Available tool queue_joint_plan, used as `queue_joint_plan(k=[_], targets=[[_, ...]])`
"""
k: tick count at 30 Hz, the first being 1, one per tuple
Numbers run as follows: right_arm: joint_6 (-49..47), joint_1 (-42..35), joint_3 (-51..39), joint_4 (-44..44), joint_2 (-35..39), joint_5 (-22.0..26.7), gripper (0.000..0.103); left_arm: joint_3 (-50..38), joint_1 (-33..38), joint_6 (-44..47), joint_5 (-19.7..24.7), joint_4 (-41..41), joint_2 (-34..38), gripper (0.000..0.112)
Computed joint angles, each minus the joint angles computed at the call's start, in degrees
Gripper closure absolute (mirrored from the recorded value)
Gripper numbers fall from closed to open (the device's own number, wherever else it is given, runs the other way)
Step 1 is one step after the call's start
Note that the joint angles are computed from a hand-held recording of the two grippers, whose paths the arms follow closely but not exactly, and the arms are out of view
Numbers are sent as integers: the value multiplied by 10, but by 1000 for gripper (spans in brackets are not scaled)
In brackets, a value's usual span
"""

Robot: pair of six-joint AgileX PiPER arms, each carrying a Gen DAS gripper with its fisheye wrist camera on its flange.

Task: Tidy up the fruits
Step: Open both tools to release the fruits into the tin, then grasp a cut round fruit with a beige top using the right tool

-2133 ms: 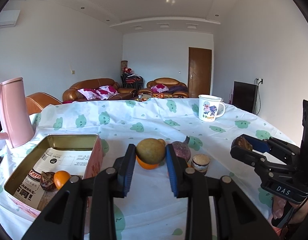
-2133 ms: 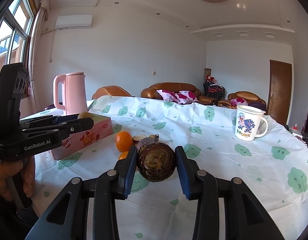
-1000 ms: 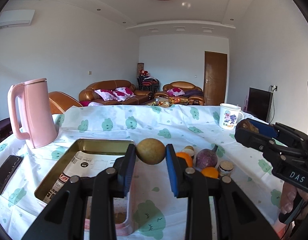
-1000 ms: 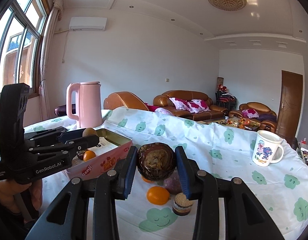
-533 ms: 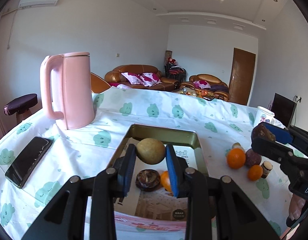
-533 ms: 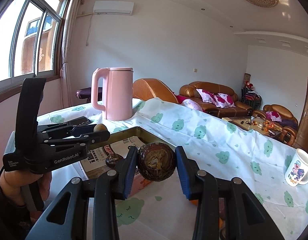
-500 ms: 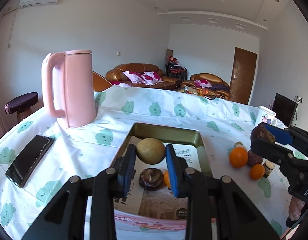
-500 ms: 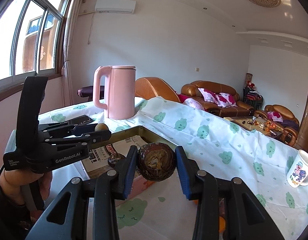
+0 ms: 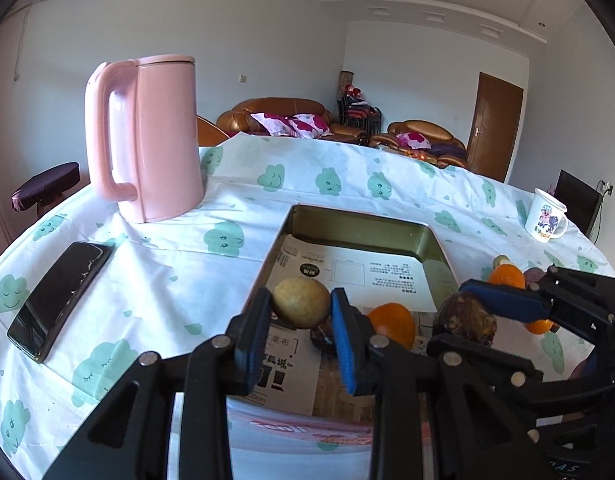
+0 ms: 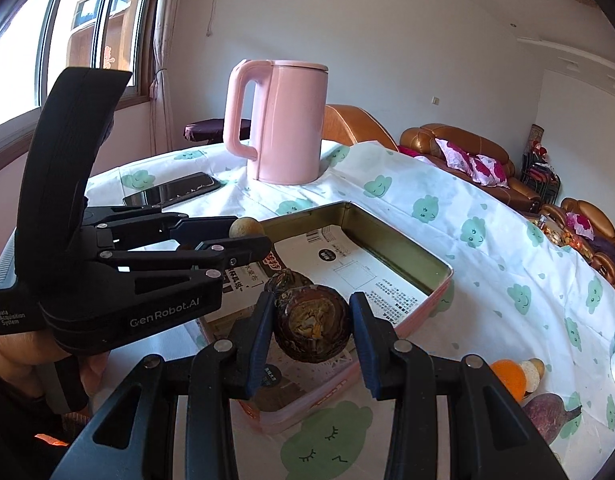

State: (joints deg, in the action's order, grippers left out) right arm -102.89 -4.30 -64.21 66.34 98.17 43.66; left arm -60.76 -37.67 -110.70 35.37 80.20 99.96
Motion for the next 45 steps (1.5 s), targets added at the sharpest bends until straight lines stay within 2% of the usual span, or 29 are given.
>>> queue_joint_plan(k=[5, 8, 9, 10, 15, 18, 21, 23, 28, 30, 33, 37, 43, 45], targets=[[47, 20, -20, -41, 22, -7, 62, 4, 4, 3, -2, -4, -2, 79], [68, 23, -27, -56, 29, -1, 59, 7, -6, -1, 14, -1, -6, 60], [62, 21, -23, -48, 26, -2, 50, 8, -11, -6, 27, 0, -8, 46], [54, 16, -20, -37, 23, 2, 46, 11, -16, -16, 37, 7, -10, 37], [2, -33, 7, 7, -4, 29, 44, 12, -32, -30, 50, 16, -24, 33], [-46, -88, 24, 35, -21, 30, 44, 0, -49, -34, 60, 24, -21, 24], [-45, -154, 3, 34, -11, 35, 44, -31, -66, -16, 59, 21, -2, 23], [-29, -192, -19, 27, 3, 20, 44, -60, -76, 7, 57, 9, 16, 23], [77, -250, -106, -34, 65, 0, 44, -144, -100, 89, 47, -40, 71, 19], [112, -257, -132, -64, 86, 2, 44, -180, -107, 126, 43, -62, 93, 19], [148, -263, -159, -100, 110, 31, 44, -228, -113, 176, 41, -95, 124, 19], [156, -258, -159, -123, 119, 35, 44, -284, -114, 239, 40, -140, 159, 19], [207, -255, -200, -161, 149, 73, 44, -329, -113, 291, 33, -181, 187, 19], [224, -256, -220, -172, 163, 96, 54, -345, -113, 312, 30, -198, 196, 19]])
